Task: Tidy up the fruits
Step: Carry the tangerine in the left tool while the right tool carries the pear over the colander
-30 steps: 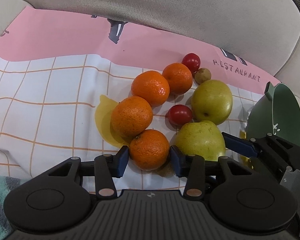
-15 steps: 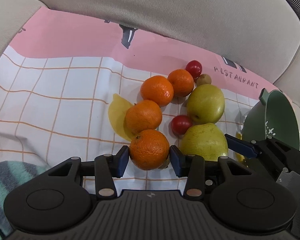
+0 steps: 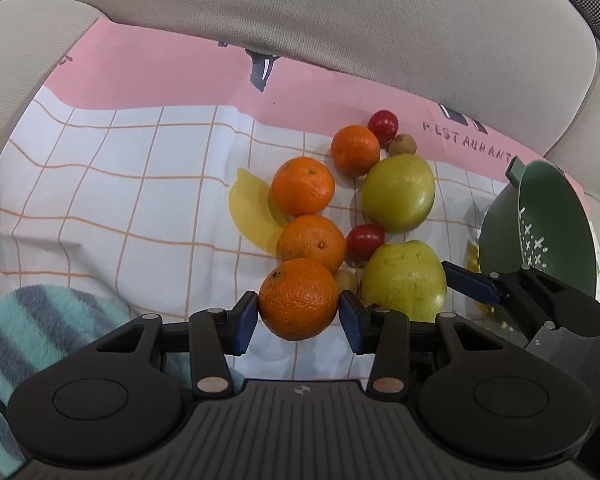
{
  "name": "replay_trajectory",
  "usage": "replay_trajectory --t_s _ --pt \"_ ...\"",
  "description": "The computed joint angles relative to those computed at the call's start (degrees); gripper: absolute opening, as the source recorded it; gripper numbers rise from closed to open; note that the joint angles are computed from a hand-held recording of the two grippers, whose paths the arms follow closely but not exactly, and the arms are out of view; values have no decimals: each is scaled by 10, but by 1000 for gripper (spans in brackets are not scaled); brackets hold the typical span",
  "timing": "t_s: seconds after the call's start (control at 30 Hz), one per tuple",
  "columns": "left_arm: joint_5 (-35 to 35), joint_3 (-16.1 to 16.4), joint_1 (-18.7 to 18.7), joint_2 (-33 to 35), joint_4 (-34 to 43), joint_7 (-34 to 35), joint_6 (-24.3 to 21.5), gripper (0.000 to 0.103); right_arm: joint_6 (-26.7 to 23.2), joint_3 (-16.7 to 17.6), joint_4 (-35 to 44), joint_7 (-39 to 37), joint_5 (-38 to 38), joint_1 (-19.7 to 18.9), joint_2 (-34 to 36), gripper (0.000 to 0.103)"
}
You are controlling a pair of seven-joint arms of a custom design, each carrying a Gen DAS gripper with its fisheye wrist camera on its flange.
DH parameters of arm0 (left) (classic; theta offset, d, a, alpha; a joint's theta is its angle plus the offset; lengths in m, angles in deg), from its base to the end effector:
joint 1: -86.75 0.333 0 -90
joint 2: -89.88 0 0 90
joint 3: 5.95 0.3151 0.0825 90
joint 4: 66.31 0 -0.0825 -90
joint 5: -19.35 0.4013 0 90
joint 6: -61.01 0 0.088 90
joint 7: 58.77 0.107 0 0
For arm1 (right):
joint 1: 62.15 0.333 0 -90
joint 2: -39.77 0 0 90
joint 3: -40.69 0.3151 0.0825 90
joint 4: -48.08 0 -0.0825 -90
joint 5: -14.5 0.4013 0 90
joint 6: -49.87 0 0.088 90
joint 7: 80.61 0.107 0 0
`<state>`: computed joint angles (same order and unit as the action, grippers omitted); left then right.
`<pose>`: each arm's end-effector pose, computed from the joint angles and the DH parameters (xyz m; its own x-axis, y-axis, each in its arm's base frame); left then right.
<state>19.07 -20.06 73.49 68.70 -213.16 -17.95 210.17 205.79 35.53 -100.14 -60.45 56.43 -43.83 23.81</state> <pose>0.4097 -0.2125 0.4215 0.3255 -0.9149 0.2387 -0.8643 -0.3903 -0.3174 0.4559 0.0819 0.3791 0.7341 -0.6787 0.0228 -0.5558 -0.6197 -0.5541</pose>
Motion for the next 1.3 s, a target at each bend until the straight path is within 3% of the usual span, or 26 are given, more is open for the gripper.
replay_trajectory --t_s 0.23,0.5,0.83,1.3 --pt "10 -7 0 -21 -1 -13 -16 50 -4 -10 -11 -18 9 2 -23 60" --pt "40 -22 2 -46 10 -34 -26 50 -42 -41 -20 -44 33 -4 -78 60" --pt "34 -24 -22 -40 37 -21 -1 50 -59 -75 -15 -50 53 -32 -118 60" --pt "10 -26 -62 135 201 90 34 50 -42 -92 41 -40 28 -100 -44 61"
